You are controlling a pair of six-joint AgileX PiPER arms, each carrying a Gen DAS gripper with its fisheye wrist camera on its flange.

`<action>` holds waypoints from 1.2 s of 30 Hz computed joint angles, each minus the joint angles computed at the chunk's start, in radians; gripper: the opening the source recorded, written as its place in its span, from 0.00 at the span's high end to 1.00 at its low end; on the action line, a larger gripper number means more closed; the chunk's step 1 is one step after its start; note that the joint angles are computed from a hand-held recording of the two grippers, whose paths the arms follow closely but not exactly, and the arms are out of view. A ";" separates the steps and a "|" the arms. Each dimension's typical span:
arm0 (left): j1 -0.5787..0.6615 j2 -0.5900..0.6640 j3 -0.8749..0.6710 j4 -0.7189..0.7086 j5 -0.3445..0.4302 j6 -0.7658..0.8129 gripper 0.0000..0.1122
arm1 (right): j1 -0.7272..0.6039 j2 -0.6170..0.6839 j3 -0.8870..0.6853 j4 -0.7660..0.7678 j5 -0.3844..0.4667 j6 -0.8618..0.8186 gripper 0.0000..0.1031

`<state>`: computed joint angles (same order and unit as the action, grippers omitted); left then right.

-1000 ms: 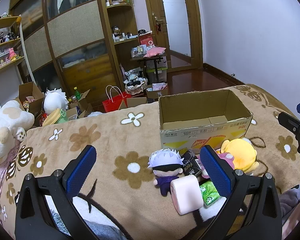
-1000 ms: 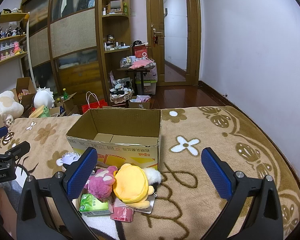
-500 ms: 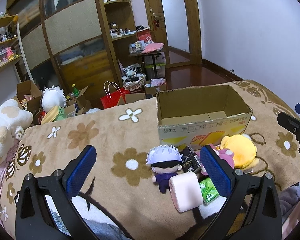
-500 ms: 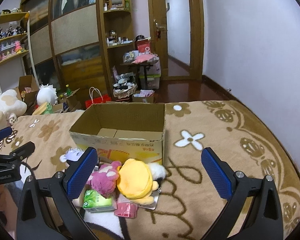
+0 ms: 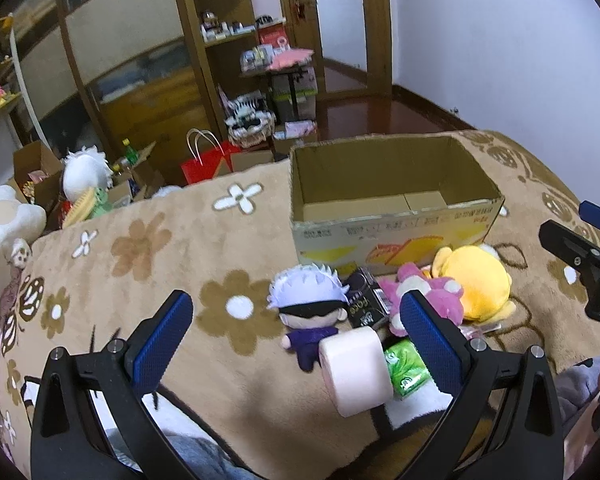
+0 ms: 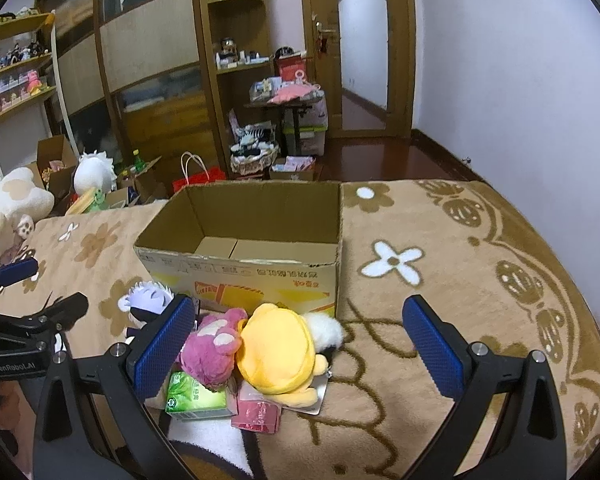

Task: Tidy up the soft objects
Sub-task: 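Grasp the pink-white roll with the left tool while the right tool grasps the yellow plush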

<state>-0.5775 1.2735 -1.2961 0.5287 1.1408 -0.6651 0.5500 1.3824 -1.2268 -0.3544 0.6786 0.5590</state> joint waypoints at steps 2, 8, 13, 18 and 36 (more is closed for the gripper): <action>0.005 0.032 -0.019 -0.024 0.006 0.017 0.09 | 0.006 0.027 -0.016 -0.008 0.018 0.000 0.00; 0.027 0.087 -0.029 -0.091 0.011 0.065 0.09 | -0.007 0.099 -0.057 0.036 0.059 -0.046 0.00; 0.042 0.123 -0.030 -0.135 0.015 0.097 0.09 | -0.021 0.133 -0.067 0.079 0.063 -0.080 0.00; 0.078 0.174 -0.038 -0.196 0.010 0.146 0.09 | -0.023 0.167 -0.080 0.093 0.069 -0.092 0.00; 0.147 0.322 -0.056 -0.321 0.047 0.265 0.20 | -0.059 0.268 -0.133 0.174 0.104 -0.187 0.04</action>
<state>-0.4304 1.5953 -1.3523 0.2076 1.1879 -0.3998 0.4911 1.6504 -1.3598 -0.1805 0.7826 0.3722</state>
